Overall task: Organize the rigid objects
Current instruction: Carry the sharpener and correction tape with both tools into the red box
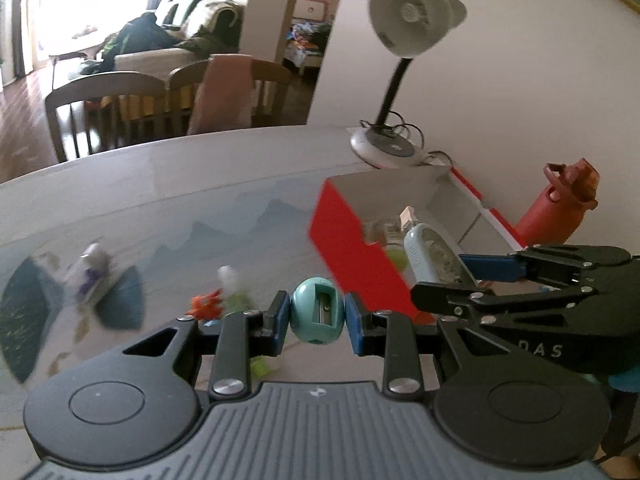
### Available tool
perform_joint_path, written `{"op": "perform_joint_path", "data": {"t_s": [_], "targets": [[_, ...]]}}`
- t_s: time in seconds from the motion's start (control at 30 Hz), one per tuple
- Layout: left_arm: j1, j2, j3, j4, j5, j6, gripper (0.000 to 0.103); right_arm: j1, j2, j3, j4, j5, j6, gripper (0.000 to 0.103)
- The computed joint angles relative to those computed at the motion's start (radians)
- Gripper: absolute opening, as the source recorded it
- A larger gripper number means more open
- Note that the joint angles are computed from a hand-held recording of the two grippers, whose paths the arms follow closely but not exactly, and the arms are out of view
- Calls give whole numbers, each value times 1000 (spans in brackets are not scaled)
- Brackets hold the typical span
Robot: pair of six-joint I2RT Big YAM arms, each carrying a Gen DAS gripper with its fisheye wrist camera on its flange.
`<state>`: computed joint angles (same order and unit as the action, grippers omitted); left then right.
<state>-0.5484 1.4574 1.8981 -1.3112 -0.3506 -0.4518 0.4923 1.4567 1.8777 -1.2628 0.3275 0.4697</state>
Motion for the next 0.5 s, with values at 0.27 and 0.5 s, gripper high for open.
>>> {"op": "perform_joint_path", "data": {"t_s": [0.27,0.5], "targets": [[-29,180,173,-21,18,8,29,-113,-62,-90,39,-56,-67,51],[-44,335,349,-63,15,21,29,-214,-99,-161,63,-105,-116,51]]}}
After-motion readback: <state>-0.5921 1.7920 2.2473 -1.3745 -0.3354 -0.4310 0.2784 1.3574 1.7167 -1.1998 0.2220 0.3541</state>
